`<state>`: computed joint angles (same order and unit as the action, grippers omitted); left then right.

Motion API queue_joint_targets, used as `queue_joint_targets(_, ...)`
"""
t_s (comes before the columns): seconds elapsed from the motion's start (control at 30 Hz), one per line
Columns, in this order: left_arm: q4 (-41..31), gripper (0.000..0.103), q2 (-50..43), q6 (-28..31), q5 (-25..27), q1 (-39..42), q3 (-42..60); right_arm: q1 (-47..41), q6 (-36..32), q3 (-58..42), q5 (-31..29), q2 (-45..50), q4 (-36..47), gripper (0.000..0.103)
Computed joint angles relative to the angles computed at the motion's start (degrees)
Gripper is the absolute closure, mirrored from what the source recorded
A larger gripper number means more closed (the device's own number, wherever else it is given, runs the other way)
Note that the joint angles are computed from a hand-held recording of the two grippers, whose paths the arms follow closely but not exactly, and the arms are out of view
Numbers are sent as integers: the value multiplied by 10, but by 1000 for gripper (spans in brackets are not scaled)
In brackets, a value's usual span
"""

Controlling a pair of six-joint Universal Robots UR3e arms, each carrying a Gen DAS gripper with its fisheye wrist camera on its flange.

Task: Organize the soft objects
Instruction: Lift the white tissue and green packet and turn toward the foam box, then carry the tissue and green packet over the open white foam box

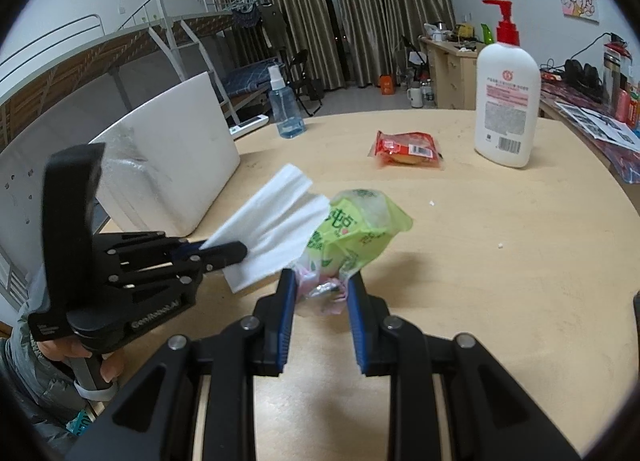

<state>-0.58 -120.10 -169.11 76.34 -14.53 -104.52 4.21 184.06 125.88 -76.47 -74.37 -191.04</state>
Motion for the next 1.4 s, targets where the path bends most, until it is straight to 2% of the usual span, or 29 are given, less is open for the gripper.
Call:
queue_joint_targets(0.4,136,97,78,-9,3,6,-114,4,16,59,-7,-48,-65,73)
queue_joint_targets(0.77,211,97,170,-14,19,-5,-227,13,9,113,-12,-106,-109,73)
queue_joint_targets(0.97,249,97,249,-21,24,1,-299,23,7,141,-15,-141,-131,74)
queue_joint_targets(1.1,289,97,294,-20,47,-3,-342,38,6,157,-28,-168,-145,74)
queue_joint_targets(1.4,281,97,437,-20,43,8,-421,85,-3,167,-68,-195,-182,74)
